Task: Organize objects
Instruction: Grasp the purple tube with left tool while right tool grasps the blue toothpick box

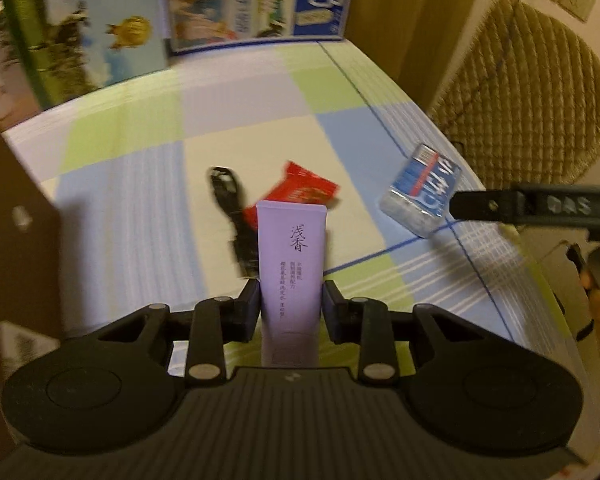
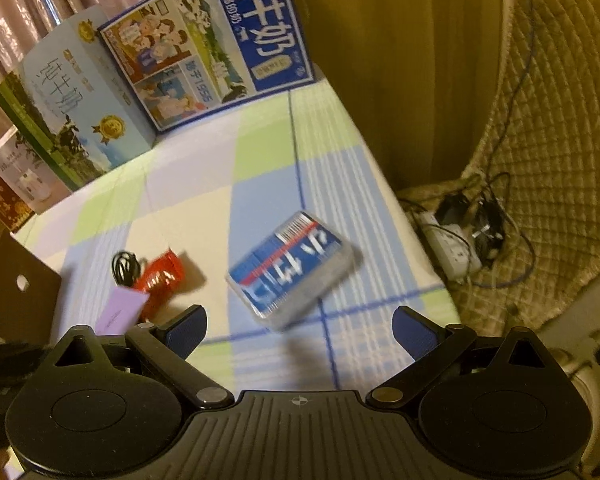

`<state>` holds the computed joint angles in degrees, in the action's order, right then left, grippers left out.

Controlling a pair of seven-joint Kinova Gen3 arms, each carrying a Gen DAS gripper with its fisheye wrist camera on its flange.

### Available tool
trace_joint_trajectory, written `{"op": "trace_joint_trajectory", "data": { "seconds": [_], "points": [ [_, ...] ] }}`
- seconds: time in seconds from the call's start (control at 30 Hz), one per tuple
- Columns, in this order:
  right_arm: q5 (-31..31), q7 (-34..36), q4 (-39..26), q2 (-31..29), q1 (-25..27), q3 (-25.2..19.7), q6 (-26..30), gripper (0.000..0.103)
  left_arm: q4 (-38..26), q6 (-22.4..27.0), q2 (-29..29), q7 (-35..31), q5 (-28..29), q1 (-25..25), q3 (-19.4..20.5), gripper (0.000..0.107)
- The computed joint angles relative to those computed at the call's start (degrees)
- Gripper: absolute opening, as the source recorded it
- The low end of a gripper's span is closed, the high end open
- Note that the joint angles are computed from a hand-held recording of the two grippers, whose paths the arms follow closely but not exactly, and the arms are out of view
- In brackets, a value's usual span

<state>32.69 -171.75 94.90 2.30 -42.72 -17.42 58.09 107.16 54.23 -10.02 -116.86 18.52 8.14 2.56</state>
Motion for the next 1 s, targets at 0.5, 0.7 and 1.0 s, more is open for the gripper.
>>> {"op": "trace_joint_trajectory", "data": {
  "seconds": [0.5,0.7,1.0],
  "points": [
    [-1.12,2.01,-5.44,8.61,-0.68,6.09,-1.09,0.079,2.14,-1.92,-2.02,12.41,-10.37,-3.72,0.98,0.028],
    [-3.44,11.92,-6.14,8.36,-0.74,5.39,-1.93,0.062,2.73,-0.02,-1.32,15.84,-12.29,-3.75,0.9,0.028],
    [-3.99,17.14,-6.77,9.57,-2.26,5.89,-1.55,0.061,3.83,2.09,-1.86,17.35,-12.98,-3.96,0.28,0.028]
  ]
}}
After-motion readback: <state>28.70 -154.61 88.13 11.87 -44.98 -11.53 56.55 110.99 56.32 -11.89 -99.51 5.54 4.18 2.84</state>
